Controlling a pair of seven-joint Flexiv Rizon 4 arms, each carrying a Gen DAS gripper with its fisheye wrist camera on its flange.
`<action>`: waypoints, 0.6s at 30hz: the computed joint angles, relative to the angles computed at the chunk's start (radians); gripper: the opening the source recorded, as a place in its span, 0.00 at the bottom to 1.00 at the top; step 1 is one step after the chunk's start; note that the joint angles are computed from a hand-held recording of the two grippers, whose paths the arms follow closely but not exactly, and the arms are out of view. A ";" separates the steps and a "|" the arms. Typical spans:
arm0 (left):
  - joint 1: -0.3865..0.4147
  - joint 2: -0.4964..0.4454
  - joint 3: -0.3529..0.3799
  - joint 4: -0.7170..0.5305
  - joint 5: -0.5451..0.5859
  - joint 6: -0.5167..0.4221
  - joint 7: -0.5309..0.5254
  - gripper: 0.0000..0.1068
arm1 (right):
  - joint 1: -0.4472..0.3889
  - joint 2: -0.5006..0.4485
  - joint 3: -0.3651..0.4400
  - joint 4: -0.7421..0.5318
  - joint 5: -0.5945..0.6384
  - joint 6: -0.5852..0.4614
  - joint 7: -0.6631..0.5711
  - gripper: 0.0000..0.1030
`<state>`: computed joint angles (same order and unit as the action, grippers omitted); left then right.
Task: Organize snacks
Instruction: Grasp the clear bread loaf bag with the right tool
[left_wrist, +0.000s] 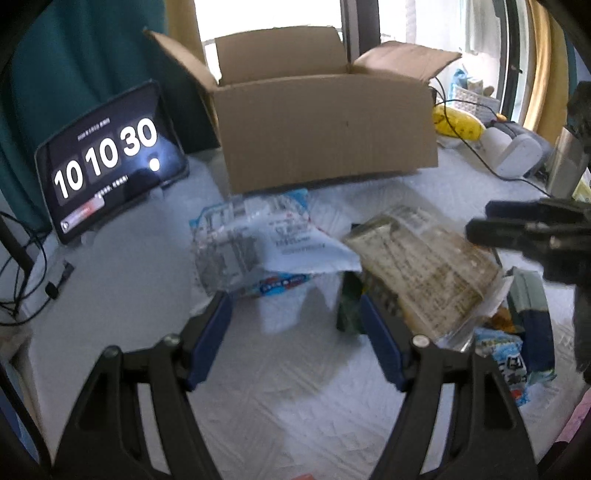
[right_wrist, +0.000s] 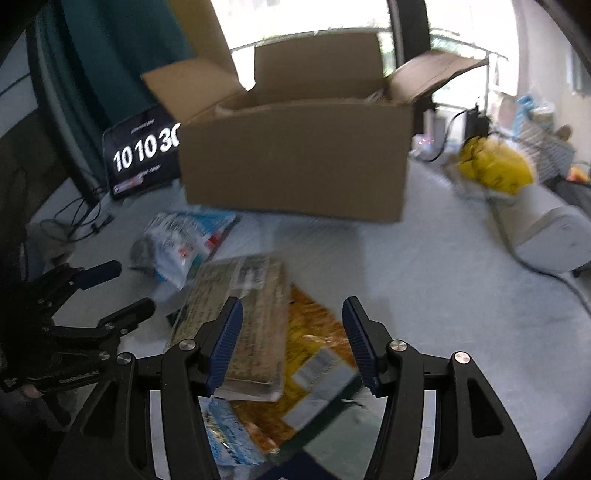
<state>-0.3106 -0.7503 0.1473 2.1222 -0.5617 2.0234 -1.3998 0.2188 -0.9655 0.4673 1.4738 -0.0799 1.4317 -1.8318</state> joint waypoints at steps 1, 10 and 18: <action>0.005 -0.003 -0.004 -0.004 0.003 -0.004 -0.001 0.68 | -0.005 -0.012 0.017 -0.014 -0.003 -0.022 -0.008 0.64; 0.024 -0.029 -0.018 -0.043 0.050 -0.058 -0.015 0.68 | 0.002 -0.062 0.072 -0.114 0.086 -0.192 -0.093 0.66; -0.007 0.010 0.026 -0.015 0.068 -0.080 -0.026 0.68 | 0.015 -0.013 0.048 -0.039 0.099 -0.060 -0.174 0.29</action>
<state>-0.3178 -0.7407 0.1732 2.1068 -0.4933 1.9438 -1.4258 0.2334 -0.9784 0.5152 1.4352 0.0195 1.3720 -2.0059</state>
